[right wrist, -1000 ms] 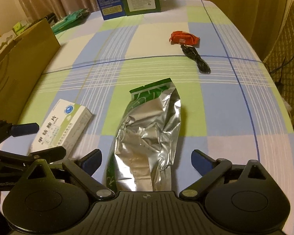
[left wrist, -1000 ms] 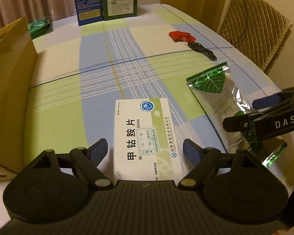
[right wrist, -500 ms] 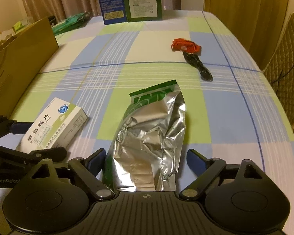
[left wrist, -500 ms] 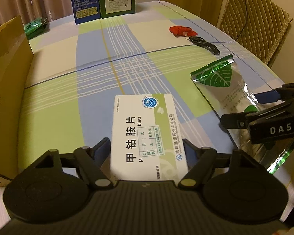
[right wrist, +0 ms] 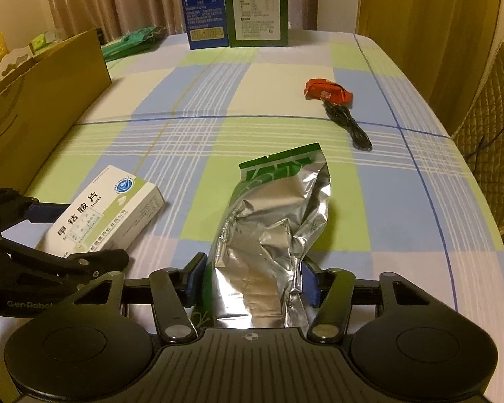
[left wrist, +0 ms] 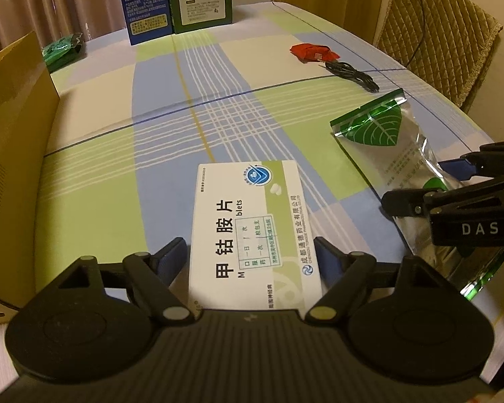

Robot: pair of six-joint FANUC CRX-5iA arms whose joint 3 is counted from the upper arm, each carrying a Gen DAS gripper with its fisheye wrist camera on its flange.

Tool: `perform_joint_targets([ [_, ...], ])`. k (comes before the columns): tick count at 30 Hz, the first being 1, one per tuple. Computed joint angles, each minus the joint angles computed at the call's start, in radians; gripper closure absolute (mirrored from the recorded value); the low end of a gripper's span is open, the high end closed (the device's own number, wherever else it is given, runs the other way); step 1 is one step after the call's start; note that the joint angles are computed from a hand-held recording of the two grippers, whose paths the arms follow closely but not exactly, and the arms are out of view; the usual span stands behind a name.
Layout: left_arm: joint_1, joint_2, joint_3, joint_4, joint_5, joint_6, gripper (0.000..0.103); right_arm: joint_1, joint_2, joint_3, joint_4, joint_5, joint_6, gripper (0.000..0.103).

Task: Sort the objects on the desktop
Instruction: 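Lift foil pouch and medicine box off the table with both tools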

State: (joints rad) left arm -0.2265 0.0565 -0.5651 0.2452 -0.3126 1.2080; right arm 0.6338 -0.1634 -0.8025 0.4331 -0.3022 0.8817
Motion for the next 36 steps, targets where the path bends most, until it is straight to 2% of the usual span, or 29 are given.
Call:
perform_joint_targets([
  [5,0.001,-0.002,-0.010,0.056,-0.004,-0.068,0.034,0.000,0.002,-0.002,0.004,0.000,-0.010,0.047],
  [8,-0.003,-0.001,0.007,0.011,-0.018,-0.026,0.035,0.002,0.004,-0.010,0.037,-0.003,-0.035,0.039],
  [11,-0.008,-0.006,0.021,-0.047,-0.031,0.039,0.036,0.000,-0.003,-0.033,0.086,0.014,-0.071,0.039],
  [13,-0.010,-0.010,0.026,-0.075,-0.037,0.072,0.036,-0.001,-0.006,-0.039,0.092,0.020,-0.077,0.040],
  [15,-0.009,-0.018,0.021,-0.072,-0.041,0.080,0.036,0.002,-0.011,-0.038,0.077,0.020,-0.062,0.050],
  [18,-0.009,-0.036,0.011,-0.069,-0.041,0.090,0.036,0.001,-0.034,-0.061,0.140,0.022,-0.121,0.054],
  [20,-0.010,-0.049,0.003,-0.059,-0.043,0.083,0.036,0.008,-0.046,-0.057,0.109,0.003,-0.103,0.054],
  [24,-0.012,-0.080,-0.008,-0.054,-0.054,0.092,0.036,0.016,-0.094,-0.077,0.129,-0.020,-0.134,0.055],
  [36,-0.018,-0.236,-0.034,-0.088,-0.121,0.185,0.036,0.100,-0.289,-0.101,0.137,-0.138,-0.215,0.055],
])
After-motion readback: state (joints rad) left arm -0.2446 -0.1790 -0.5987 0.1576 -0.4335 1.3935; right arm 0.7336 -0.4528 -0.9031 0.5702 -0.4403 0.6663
